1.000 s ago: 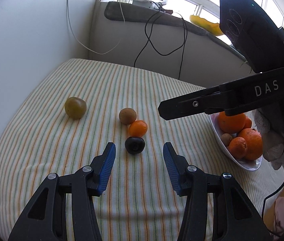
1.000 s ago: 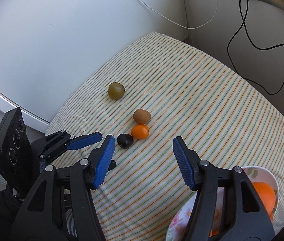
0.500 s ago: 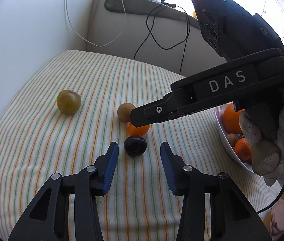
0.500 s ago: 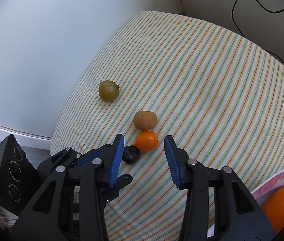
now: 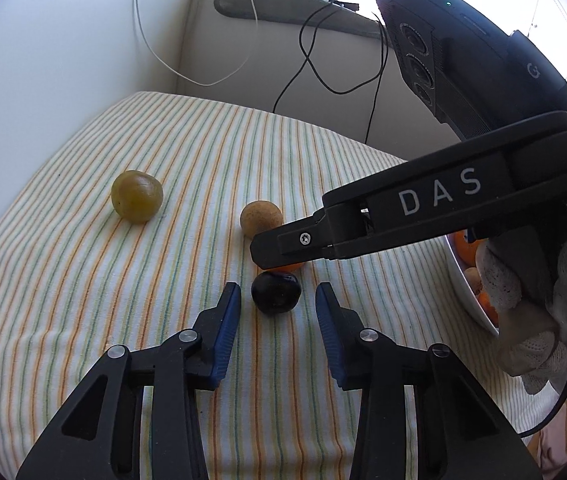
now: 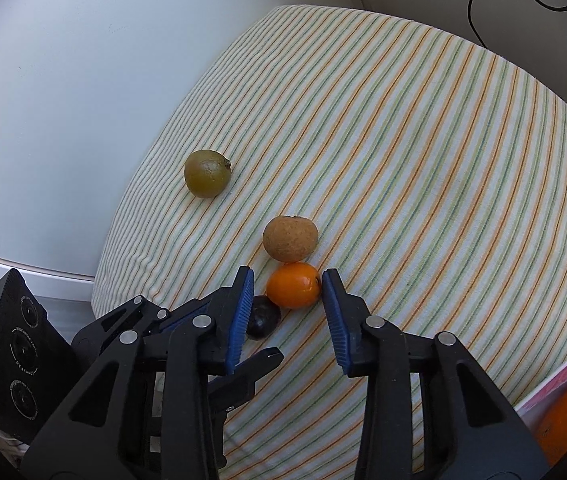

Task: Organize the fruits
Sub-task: 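Grasp the dark plum with the left tool while the right tool grasps the small orange, then carry the plum and small orange over the plate and lower them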

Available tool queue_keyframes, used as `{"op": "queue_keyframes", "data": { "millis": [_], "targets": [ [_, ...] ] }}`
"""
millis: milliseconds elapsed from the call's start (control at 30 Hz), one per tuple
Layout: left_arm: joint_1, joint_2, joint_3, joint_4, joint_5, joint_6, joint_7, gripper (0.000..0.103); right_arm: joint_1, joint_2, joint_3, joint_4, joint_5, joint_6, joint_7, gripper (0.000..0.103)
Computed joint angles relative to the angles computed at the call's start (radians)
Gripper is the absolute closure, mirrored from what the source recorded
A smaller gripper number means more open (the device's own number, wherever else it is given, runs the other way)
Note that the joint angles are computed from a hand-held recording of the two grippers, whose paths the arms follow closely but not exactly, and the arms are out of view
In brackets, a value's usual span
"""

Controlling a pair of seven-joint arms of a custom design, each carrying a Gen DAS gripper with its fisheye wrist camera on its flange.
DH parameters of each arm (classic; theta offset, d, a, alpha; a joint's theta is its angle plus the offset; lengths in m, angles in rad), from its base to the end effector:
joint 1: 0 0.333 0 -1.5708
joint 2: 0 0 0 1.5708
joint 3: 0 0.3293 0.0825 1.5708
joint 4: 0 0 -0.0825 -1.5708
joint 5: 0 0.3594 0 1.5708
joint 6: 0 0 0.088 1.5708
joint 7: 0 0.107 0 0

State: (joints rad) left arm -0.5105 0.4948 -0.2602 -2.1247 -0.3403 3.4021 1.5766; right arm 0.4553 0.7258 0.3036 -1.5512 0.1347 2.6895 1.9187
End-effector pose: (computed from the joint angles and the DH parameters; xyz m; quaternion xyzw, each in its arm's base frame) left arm 0.4748 -0.3883 0.3005 -0.5375 0.7530 -0.3714 0.0787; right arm 0.5657 0.4635 0.3077 -0.7446 0.6185 0.0782 0.2386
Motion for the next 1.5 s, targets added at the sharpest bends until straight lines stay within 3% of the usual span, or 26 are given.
{"op": "queue_keyframes", "data": {
  "millis": [200,500,1000,1200,1500],
  "targets": [
    [-0.033,0.004,0.029,0.015,-0.007,-0.005,0.010,0.080,-0.008,-0.013,0.005,-0.028,0.013,0.024,0.008,0.073],
    [-0.042,-0.020,0.025,-0.020,-0.017,0.025,0.023,0.080,-0.036,-0.068,0.029,-0.123,0.023,0.094,-0.006,0.073],
    [0.034,-0.070,-0.084,-0.099,0.034,0.101,-0.020,0.080,-0.136,-0.259,0.104,-0.374,0.077,0.233,-0.061,0.073],
    [0.036,-0.074,-0.106,-0.092,0.072,0.102,-0.037,0.080,-0.160,-0.367,0.119,-0.500,0.115,0.288,-0.080,0.073],
    [0.043,-0.074,-0.146,-0.082,0.130,0.102,-0.068,0.080,-0.136,-0.510,0.048,-0.643,0.127,0.302,-0.072,0.073]
  ]
}}
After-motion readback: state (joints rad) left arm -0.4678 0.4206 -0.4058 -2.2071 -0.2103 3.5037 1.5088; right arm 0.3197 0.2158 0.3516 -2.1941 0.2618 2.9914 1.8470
